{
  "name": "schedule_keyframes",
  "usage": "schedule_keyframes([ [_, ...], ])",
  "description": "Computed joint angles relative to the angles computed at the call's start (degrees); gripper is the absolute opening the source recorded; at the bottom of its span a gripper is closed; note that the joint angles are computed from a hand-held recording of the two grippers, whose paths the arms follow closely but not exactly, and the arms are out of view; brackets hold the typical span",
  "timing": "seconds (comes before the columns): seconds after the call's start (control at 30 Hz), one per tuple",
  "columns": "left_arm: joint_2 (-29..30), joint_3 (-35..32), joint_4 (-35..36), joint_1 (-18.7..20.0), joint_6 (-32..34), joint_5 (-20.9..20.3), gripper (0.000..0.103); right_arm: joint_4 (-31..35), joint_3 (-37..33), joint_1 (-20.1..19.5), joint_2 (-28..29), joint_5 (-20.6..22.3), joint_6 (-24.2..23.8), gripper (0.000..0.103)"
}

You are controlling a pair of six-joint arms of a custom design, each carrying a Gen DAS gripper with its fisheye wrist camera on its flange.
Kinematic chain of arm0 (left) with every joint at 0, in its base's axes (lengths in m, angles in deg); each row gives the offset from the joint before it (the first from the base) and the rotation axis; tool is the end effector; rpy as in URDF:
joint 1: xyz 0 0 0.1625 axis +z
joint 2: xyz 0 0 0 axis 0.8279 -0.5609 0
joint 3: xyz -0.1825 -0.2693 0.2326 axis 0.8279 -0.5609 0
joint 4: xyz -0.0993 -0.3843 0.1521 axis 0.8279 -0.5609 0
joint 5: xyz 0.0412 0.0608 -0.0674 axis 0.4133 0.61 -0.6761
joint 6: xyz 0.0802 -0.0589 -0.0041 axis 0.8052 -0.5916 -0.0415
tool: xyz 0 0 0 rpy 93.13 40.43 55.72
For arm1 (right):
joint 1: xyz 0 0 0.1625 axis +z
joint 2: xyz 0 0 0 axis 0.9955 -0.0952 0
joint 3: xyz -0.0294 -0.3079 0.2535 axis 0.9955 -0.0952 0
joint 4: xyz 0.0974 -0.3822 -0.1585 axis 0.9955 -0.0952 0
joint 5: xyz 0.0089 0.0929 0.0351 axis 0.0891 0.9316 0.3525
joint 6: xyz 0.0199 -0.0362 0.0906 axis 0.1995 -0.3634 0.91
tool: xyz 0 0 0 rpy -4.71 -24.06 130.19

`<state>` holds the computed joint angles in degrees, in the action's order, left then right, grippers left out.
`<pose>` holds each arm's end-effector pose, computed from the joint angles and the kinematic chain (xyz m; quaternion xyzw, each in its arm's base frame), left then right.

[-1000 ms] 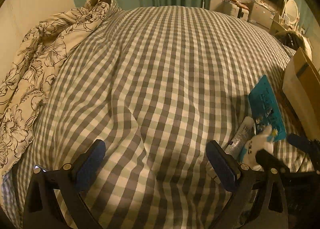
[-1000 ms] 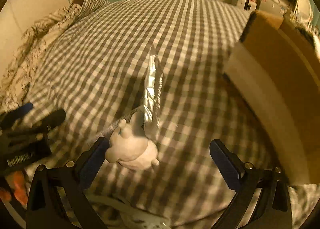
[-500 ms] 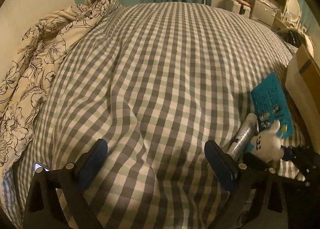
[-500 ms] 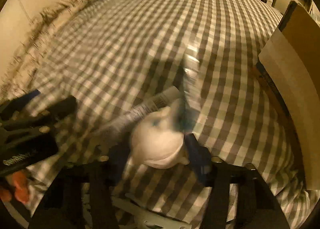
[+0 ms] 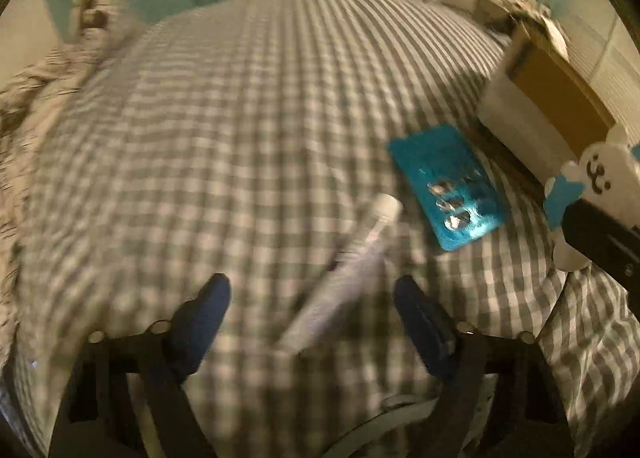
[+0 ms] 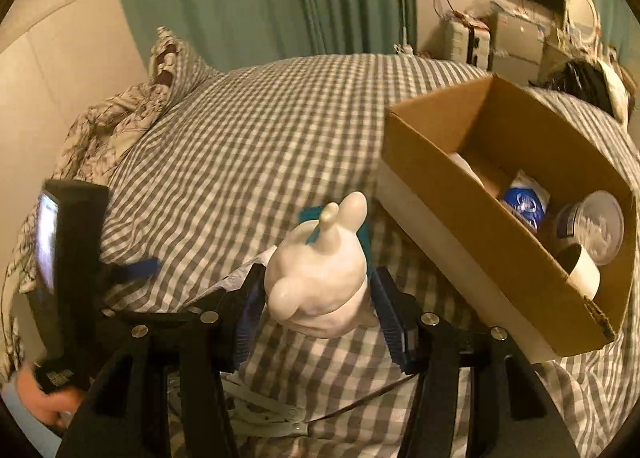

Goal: Organize objects
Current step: 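Grasp the white figurine with the right tool while the left tool grasps the white toothpaste tube, then carry the figurine and toothpaste tube into the cardboard box and open both tools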

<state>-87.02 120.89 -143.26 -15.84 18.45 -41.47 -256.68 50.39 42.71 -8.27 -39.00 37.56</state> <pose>-0.0467 -0.3155 0.3161 -0.0433 0.8781 -0.2556 0.4021 0.4092 -0.3886 0.0281 0.3655 -0.8969 0.1661 0.1856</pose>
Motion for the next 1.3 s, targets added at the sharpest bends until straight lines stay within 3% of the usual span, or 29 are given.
schedule_keyframes([
  [0.03,1.54,-0.05,-1.39,1.23,1.35,-0.06,0.082,0.61,-0.05,-0.40,-0.23,0.31,0.19,0.053],
  [0.1,4.07,0.04,-5.79,4.20,5.25,-0.79,0.066,1.43,-0.60,-0.76,-0.01,0.71,0.21,0.053],
  [0.17,4.40,0.60,-10.58,6.12,8.91,-2.07,0.042,2.15,-1.86,-0.73,1.12,1.06,0.14,0.053],
  [0.2,4.29,0.75,-11.21,6.22,9.47,-2.07,0.039,2.45,-2.06,-0.79,1.51,0.98,0.28,0.053],
  [0.27,3.38,0.97,-9.72,4.82,8.39,-1.14,0.022,3.34,-2.17,-1.27,1.67,0.76,0.65,0.053],
  [0.43,0.66,-0.33,3.21,-2.57,-3.36,1.46,0.020,3.06,-1.60,-1.48,1.31,0.33,1.24,0.053],
  [0.67,1.88,-6.63,27.03,-17.62,-24.15,1.36,0.020,0.00,-0.27,0.39,0.18,-2.54,0.06,0.053],
  [0.87,4.65,-11.76,36.28,-24.95,-32.23,1.50,0.020,-2.62,2.77,3.32,-4.89,-4.49,-1.75,0.053],
  [1.07,8.38,-14.26,32.87,-28.00,-31.23,3.83,0.020,-3.20,4.19,5.32,-11.12,-6.35,-2.92,0.053],
  [1.23,13.30,-16.81,23.02,-26.45,-22.92,7.80,0.020,-3.68,2.49,5.89,-14.80,-7.95,-5.99,0.053],
  [1.3,15.49,-17.23,15.97,-24.89,-16.99,9.67,0.020,-3.45,1.51,5.49,-15.61,-8.24,-6.86,0.053],
])
